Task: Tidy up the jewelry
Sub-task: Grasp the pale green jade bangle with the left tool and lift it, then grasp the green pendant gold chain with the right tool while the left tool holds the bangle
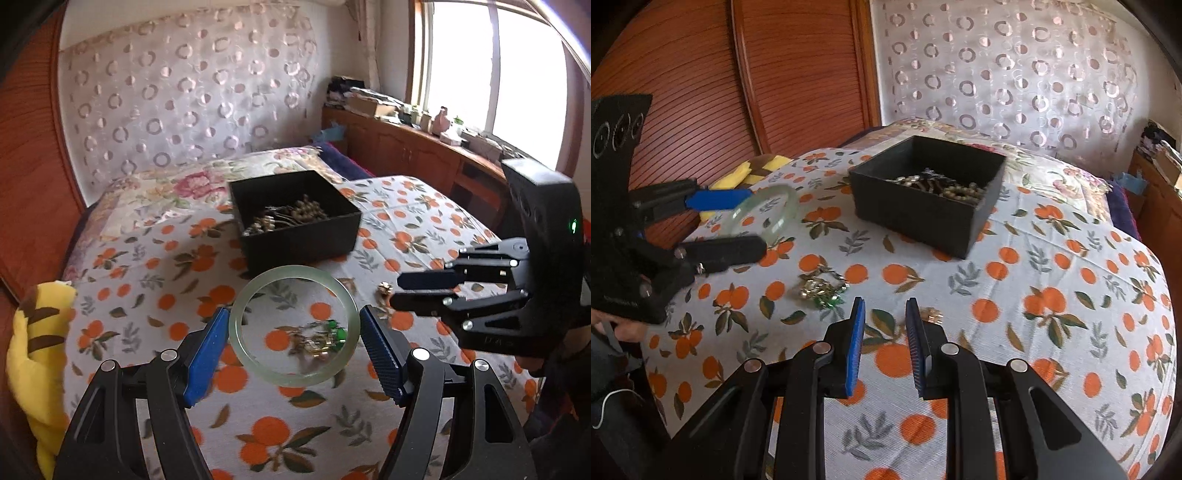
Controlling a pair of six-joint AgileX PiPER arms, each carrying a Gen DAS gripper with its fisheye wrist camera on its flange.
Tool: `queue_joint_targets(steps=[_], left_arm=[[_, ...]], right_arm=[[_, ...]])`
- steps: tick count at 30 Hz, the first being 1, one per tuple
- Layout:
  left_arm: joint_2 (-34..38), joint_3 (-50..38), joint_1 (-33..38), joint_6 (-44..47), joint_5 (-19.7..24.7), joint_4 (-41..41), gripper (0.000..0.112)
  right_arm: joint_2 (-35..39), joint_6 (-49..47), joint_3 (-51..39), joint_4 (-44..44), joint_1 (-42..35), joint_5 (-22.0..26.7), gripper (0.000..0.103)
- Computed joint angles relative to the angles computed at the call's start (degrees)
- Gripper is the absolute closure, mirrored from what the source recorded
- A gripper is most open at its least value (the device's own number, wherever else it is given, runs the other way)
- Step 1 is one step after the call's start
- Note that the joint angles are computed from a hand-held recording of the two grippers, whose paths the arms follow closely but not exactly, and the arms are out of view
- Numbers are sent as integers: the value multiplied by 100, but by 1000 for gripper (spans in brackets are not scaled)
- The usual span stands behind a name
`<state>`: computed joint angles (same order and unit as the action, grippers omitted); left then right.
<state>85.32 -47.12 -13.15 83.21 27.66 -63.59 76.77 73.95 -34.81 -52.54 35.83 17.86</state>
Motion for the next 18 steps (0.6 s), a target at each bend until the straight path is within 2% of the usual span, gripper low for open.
queue_joint_targets(steps=[6, 11, 13, 18], left_arm=[[37, -58, 447, 135, 180, -39, 43], [114, -105, 642, 191, 258, -76, 43], [115, -97, 659, 220, 266, -91, 43], [134, -68, 696, 327, 306, -152, 43]], right_arm=[[444, -386, -392, 341, 56, -161, 78], [913, -1362, -799, 1343, -92, -369, 78], [1064, -1733, -922, 1714, -117, -329, 78], [1248, -1687, -1058, 1625, -68, 18, 78]])
